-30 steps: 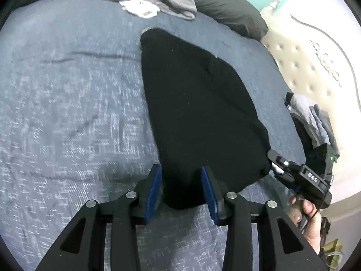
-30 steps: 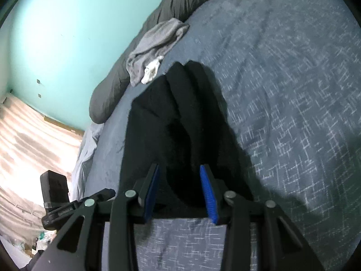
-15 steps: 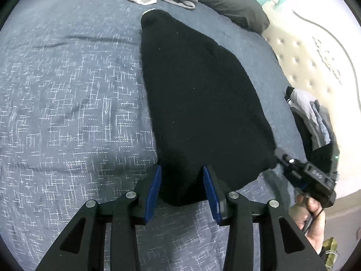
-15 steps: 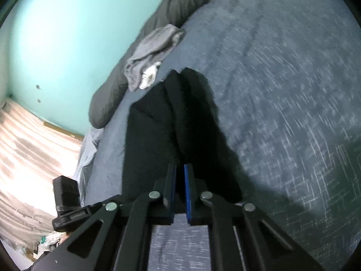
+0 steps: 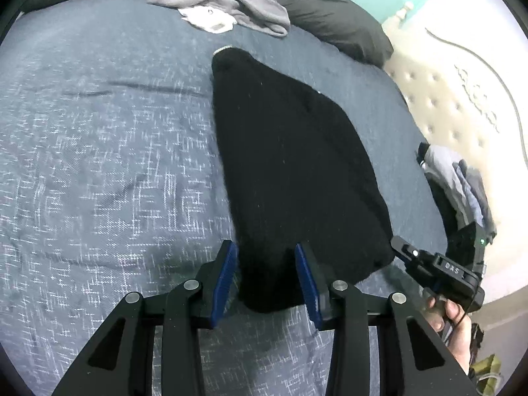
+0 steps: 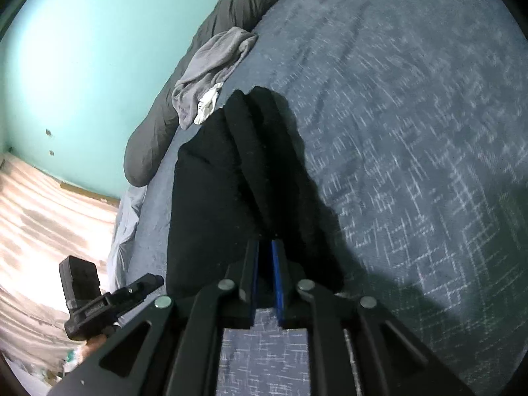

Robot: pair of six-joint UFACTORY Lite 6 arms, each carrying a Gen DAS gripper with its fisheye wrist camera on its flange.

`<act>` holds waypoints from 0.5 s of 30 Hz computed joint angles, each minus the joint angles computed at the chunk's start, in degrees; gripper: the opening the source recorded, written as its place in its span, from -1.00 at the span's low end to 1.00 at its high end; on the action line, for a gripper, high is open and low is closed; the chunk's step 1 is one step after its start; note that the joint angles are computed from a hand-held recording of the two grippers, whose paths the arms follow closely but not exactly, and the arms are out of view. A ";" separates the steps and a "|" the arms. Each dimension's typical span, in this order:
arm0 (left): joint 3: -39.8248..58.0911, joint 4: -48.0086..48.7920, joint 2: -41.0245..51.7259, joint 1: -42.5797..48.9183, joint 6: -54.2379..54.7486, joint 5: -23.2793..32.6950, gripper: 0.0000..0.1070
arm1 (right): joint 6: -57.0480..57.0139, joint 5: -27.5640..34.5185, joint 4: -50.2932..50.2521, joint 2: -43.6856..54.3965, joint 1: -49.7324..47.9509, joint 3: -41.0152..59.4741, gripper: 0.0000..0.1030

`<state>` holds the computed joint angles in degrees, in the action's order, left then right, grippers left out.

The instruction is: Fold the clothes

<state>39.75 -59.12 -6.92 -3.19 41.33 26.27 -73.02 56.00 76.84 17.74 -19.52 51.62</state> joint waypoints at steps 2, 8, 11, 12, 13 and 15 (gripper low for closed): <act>0.00 -2.30 0.74 -0.41 1.77 -0.92 -0.22 | 0.85 0.00 -0.86 -1.44 0.16 0.32 -0.81; 0.98 -10.80 4.91 0.09 10.09 -1.83 -0.22 | 4.66 -0.17 -3.67 -4.82 0.34 3.45 -0.39; 0.86 -13.34 5.61 0.24 13.05 -1.81 -0.22 | 8.28 -1.96 -6.92 -3.13 2.49 9.99 -0.38; 0.92 -14.69 6.16 0.44 14.39 -1.53 -0.22 | 9.82 -2.56 -8.14 -1.86 3.69 12.74 -0.38; 0.98 -15.90 6.69 0.65 15.57 -1.21 -0.22 | 11.37 -2.97 -9.34 -0.40 4.90 15.70 -0.38; 0.95 -18.19 7.68 1.19 17.84 -0.54 -0.22 | 15.43 -3.58 -12.83 4.01 8.05 23.68 -0.38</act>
<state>40.69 -77.31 0.76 -2.01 59.17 25.72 -57.59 52.42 64.02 21.74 -11.46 75.29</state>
